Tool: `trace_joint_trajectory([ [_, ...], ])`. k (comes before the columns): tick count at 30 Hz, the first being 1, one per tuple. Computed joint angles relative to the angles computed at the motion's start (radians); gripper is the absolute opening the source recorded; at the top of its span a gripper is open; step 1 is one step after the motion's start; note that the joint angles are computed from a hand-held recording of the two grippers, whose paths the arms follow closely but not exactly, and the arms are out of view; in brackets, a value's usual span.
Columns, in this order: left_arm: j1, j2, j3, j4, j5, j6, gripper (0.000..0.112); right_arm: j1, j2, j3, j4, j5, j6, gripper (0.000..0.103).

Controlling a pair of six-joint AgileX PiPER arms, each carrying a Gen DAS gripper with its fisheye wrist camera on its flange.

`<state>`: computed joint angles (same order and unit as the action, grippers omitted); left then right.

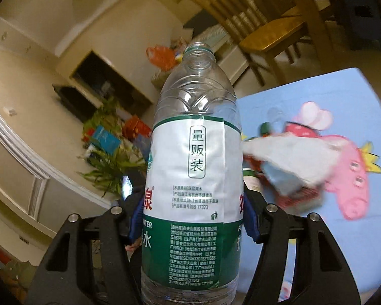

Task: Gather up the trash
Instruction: 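Grasp the white ointment box with the left tool while the right tool grasps the water bottle, then carry both items over the black bin and open both tools to drop them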

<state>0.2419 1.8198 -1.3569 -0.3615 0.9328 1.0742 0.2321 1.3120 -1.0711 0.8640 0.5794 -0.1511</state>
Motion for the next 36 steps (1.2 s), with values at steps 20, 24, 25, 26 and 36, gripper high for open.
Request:
trace_joint_trajectory([
  [20,-0.106,-0.429,0.005,-0.434,-0.194,-0.210,0.043,-0.847,-0.302,0.341,-0.021,-0.008,-0.303,0.062],
  [24,-0.388,-0.527,0.166,-0.210,-0.593,-0.430,0.043,-0.835,-0.196,0.345,-0.131,-0.079,-0.236,0.062],
  [25,-0.437,-0.517,0.181,-0.110,-0.653,-0.525,0.043,-0.839,-0.159,0.337,-0.167,-0.081,-0.204,0.062],
  [26,-0.489,-0.491,0.175,-0.010,-0.673,-0.617,0.043,-0.848,-0.124,0.332,-0.164,-0.069,-0.198,0.062],
  [36,-0.858,-0.205,-0.064,0.062,-0.443,-0.776,0.043,-0.813,0.094,0.242,-0.460,-0.132,0.105,0.098],
])
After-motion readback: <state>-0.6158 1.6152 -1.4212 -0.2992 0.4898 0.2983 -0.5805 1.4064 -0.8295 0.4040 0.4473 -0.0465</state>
